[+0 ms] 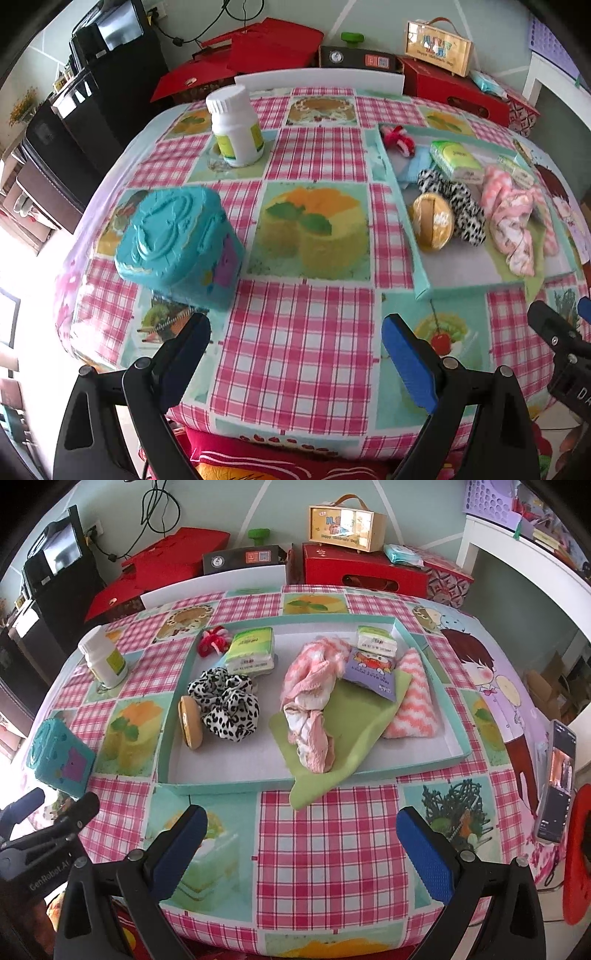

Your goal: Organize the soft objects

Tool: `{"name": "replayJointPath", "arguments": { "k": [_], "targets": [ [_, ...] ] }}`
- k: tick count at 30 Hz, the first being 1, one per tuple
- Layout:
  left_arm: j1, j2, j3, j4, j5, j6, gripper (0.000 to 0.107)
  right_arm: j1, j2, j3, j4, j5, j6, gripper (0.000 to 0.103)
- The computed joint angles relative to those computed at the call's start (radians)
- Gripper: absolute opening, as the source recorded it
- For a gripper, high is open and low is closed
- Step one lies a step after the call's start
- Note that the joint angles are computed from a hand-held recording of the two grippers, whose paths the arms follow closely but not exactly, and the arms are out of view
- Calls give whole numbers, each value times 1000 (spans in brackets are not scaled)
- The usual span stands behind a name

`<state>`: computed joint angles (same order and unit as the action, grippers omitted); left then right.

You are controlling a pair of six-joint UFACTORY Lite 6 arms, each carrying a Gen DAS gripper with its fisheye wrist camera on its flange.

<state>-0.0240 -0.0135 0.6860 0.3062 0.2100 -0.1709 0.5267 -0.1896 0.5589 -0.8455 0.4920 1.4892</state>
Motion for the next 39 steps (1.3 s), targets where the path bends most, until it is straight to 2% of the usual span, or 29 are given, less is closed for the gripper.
{"name": "replayJointPath", "arguments": {
  "k": [6, 15, 21, 24, 29, 39],
  "targets": [
    [20, 20, -55, 60, -53, -48, 94, 22, 38, -48, -124, -25, 138, 103],
    [47, 18, -80, -225, -89, 250, 94, 62, 95, -116, -420, -52, 498, 103],
    [55, 19, -79, -244, -85, 259, 94, 76, 65, -150, -488, -39, 589, 103],
    [64, 15, -81, -307, -85, 323, 94, 77, 57, -159, -507, -31, 617, 103],
    [61, -1, -94, -267, -89, 276, 94, 93, 36, -172, -522, -2, 642, 103],
    [90, 1, -88, -601, -68, 615, 94, 119, 28, -173, -508, 32, 640, 103]
  ]
}}
